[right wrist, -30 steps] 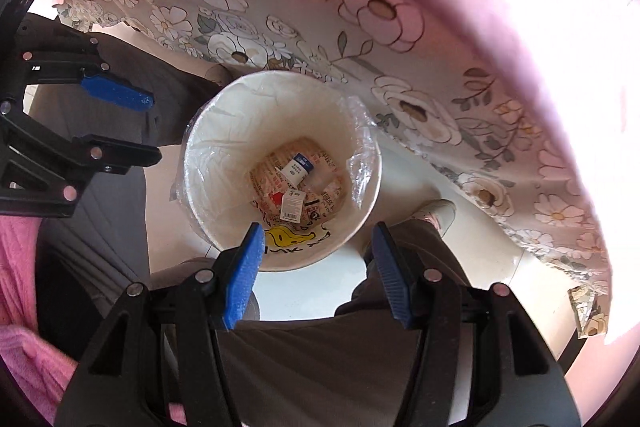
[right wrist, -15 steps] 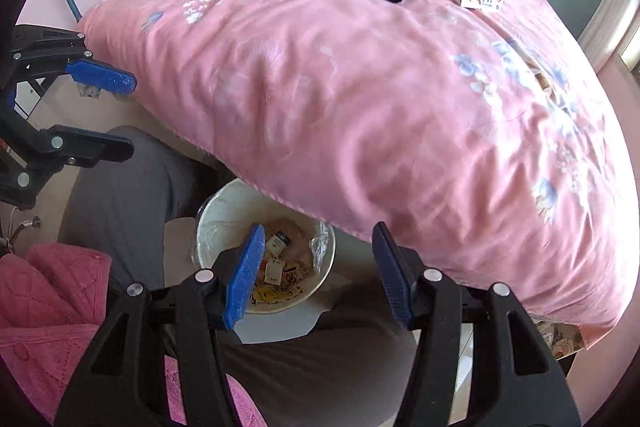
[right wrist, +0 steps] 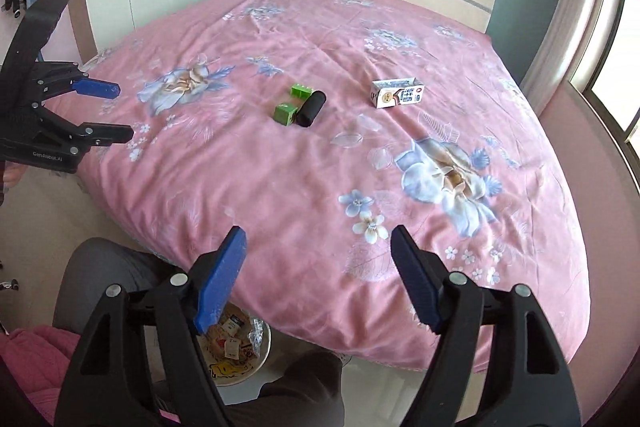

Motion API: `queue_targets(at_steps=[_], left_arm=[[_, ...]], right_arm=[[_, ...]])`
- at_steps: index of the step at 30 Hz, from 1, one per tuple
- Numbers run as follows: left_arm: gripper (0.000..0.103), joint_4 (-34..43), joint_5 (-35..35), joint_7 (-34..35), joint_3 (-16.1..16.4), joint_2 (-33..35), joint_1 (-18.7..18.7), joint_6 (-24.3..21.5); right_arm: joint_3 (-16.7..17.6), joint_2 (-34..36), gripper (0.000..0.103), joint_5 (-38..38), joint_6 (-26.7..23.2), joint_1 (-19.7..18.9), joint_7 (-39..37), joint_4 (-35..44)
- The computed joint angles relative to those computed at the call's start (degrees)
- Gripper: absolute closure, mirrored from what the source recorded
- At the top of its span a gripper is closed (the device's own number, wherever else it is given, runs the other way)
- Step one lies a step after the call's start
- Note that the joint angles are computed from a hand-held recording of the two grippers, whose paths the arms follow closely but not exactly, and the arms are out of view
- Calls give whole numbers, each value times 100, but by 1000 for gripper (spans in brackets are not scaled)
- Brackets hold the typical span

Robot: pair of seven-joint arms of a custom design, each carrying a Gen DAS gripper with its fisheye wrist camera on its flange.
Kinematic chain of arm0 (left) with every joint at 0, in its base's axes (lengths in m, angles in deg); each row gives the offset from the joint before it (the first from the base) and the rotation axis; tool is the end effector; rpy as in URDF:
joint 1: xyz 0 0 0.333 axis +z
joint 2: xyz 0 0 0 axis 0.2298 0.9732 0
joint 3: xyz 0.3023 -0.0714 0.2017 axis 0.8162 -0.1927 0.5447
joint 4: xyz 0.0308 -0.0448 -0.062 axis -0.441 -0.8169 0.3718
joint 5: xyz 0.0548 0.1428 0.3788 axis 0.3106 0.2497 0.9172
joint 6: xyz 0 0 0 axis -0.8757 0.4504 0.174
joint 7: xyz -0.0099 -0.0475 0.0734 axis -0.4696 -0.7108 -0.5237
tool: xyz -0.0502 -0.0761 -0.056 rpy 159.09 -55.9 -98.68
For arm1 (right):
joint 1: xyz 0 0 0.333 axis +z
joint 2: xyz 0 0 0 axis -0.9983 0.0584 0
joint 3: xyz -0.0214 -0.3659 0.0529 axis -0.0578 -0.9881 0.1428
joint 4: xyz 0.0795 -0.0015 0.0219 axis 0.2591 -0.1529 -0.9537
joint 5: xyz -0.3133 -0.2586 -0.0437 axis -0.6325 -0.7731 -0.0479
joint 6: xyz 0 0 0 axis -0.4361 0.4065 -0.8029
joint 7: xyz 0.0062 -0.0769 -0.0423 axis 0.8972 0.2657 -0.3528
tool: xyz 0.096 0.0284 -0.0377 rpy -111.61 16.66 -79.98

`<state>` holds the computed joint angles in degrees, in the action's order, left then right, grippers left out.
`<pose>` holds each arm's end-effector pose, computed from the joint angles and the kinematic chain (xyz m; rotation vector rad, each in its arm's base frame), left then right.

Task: Collect trash
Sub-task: 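Move both open tools back over the bed toward the green blocks and roller, then grasp the green square block with the left tool while the right tool grasps the black roller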

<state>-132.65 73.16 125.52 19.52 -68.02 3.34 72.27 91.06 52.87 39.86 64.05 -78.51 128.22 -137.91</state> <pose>0.4826 -0.1721 0.8434 -0.9286 2.5598 -0.6834 0.3369 0.1987 0.8545 -1.8658 1.8789 -0.7690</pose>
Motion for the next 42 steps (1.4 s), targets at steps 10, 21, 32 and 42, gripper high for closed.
queue_targets(at_steps=[10, 21, 32, 42], left_arm=[[25, 1029, 215, -157, -326, 1206, 14, -10], [25, 1818, -45, 206, -657, 2374, 120, 123], [25, 2863, -613, 805, -1053, 3572, 244, -195], [25, 3377, -787, 956, -1222, 4186, 151, -409]], right_arm=[[-332, 1069, 29, -105, 182, 13, -211, 985], [-1062, 2599, 29, 215, 608, 352, -343, 1810], [-1647, 4352, 29, 1125, 699, 407, -202, 3015], [-1820, 5274, 41, 1742, 465, 337, 17, 3768]])
